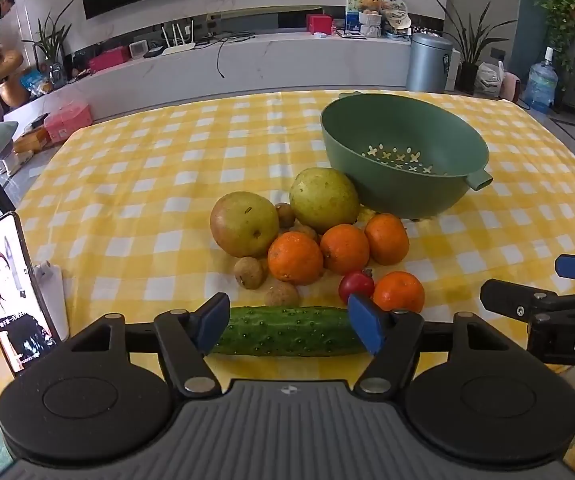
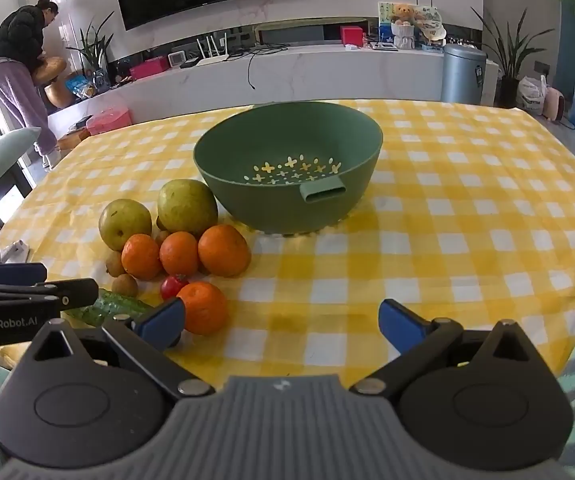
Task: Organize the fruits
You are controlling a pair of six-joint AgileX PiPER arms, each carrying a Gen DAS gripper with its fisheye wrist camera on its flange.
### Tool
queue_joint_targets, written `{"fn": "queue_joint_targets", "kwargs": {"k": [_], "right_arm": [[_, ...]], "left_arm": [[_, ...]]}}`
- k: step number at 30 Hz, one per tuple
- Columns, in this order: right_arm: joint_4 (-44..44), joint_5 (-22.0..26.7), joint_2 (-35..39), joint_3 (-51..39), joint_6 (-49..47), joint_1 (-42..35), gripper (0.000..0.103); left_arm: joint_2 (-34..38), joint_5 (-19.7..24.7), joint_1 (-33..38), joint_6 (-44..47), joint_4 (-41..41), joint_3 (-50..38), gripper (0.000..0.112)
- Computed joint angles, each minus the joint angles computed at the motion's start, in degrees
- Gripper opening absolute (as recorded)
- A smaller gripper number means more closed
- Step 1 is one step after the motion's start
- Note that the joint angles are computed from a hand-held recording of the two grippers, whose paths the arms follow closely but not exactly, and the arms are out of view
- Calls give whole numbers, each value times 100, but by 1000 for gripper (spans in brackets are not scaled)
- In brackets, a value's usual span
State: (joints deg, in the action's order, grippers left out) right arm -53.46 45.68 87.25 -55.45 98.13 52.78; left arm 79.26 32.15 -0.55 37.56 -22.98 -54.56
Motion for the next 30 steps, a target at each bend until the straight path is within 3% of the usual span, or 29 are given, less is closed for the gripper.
{"fn": "queue_joint_targets", "kwargs": {"k": [30], "right_arm": [[287,-297,14,102,4,-149,99]], "left_arm": [[8,-3,-108,-267,264,58,80]]}}
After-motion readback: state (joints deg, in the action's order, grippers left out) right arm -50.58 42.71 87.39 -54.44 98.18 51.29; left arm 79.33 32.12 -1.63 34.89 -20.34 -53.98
